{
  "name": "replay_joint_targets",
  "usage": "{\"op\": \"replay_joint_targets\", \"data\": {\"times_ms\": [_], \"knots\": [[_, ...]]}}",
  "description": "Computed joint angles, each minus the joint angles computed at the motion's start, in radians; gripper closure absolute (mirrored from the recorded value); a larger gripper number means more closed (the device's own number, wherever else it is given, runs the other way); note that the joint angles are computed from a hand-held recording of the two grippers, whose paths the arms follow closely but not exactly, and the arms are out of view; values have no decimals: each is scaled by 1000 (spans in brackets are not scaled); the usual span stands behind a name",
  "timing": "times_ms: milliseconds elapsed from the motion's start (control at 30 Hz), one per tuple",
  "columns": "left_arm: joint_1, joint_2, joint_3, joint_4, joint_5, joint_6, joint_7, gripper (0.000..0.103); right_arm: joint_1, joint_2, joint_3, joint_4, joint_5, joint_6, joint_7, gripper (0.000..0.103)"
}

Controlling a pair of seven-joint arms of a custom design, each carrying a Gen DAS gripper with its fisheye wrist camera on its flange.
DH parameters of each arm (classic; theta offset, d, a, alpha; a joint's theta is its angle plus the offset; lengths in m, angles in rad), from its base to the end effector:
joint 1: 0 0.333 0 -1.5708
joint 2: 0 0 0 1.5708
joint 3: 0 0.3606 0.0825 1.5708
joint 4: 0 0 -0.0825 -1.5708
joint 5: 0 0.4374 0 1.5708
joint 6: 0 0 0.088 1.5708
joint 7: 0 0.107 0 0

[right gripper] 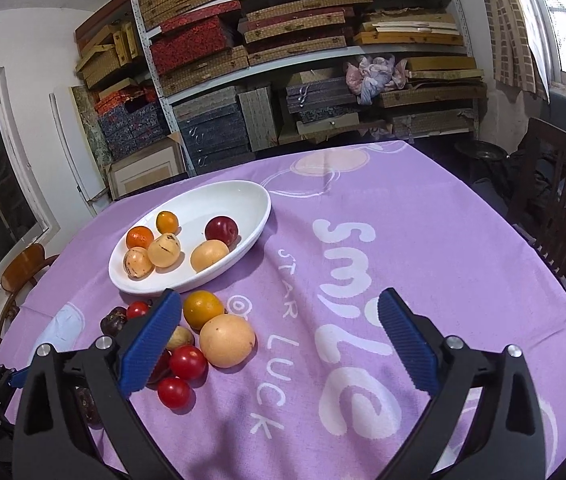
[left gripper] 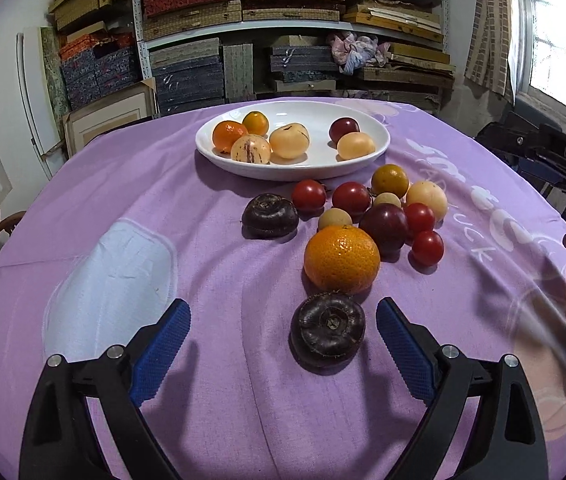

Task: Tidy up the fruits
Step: 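Move the open left tool toward a dark purple mangosteen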

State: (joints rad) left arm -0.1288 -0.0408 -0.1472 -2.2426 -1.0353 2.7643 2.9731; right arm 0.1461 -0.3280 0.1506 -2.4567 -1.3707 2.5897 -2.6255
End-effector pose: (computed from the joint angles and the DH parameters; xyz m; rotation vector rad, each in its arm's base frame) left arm 0.5764 -0.1260 0.4448 -0.9810 2.4308 -0.9837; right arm 0.4679 0.1651 0.4671 -0.9574 2.0624 -0.9454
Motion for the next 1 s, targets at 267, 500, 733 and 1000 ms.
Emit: {"op": "replay_joint_targets", "data": {"times_ms": [267,500,733,1000], "knots": [[18,39,-1,21,154,-29,-143,8,-7,-1,-9,-2,19,20,-7,5],[37,61,-6,44,247,-59,-248,8,-15,-1,-8,-4,16,31,-3,5],[51,56,-8,50,191,-88,-212,22,-15,-1,-6,0,30,37,-26,5],[56,59,-4,63,174,-161,-182,42,-14,10,-4,8,39,40,-38,5]]}}
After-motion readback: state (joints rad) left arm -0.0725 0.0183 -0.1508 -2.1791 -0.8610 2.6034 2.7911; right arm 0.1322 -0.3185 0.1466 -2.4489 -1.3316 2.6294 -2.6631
